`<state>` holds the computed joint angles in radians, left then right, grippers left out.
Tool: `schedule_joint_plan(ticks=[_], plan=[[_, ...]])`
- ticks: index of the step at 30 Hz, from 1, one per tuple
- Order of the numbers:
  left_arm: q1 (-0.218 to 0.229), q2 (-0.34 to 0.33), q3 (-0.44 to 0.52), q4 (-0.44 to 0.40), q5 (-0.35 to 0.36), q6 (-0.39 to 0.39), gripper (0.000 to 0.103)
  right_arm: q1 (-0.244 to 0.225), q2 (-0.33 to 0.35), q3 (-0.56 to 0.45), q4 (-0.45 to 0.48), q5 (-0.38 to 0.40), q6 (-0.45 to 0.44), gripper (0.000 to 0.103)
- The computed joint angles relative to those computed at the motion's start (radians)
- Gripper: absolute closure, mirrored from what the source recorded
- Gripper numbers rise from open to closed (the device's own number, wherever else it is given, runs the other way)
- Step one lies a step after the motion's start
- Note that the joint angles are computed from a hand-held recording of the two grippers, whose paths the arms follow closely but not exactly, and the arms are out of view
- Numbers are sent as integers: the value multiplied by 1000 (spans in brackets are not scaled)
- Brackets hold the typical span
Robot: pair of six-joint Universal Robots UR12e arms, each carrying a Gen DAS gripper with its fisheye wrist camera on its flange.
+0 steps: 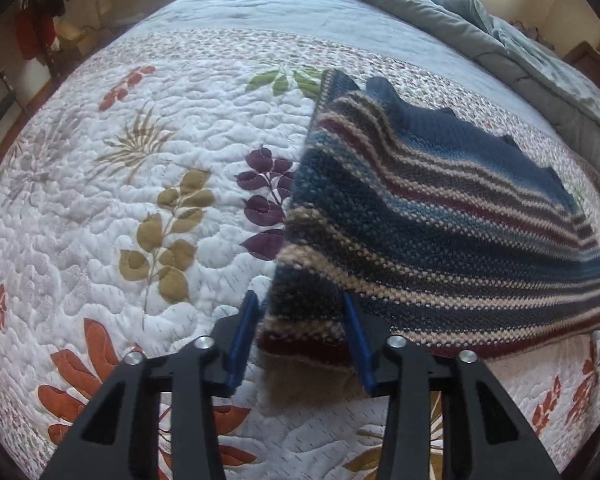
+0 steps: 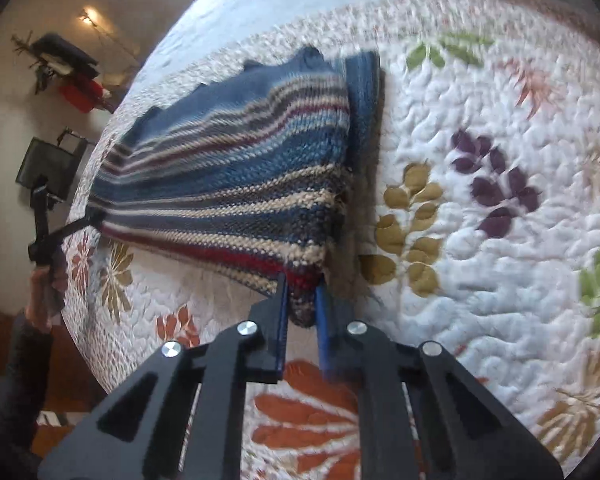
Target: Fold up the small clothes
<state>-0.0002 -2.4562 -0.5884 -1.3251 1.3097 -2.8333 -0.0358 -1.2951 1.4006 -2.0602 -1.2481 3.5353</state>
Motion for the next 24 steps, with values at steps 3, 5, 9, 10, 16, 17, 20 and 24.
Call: schedule_joint_plan(ticks=[3,5,9,10,16,17,20,24], plan=[[6,-6,6,-7,-11,-3,65,3,-6,7,38,-13,-33,93],[3,-10,4,-4,3,-2,65,8,13,3,87,-17,-29,93],[0,-3,-7,0,6,15,55,2,17,34,40,27,3,87],[1,-2,-1,-12,-1,26,51,-2,12,39,26,36,11,83],[22,-17,60,-18,-94,6,15,-11,-9,28,-9,7,-1,38],[19,-26,77,-13,-80,2,15,-14,-8,26,-16,10,4,34],[9,-111,241,-159,-70,6,15,-25,15,9,-30,40,47,28],[-7,-182,368,-271,-51,20,15,-27,54,-21,-8,52,61,26]])
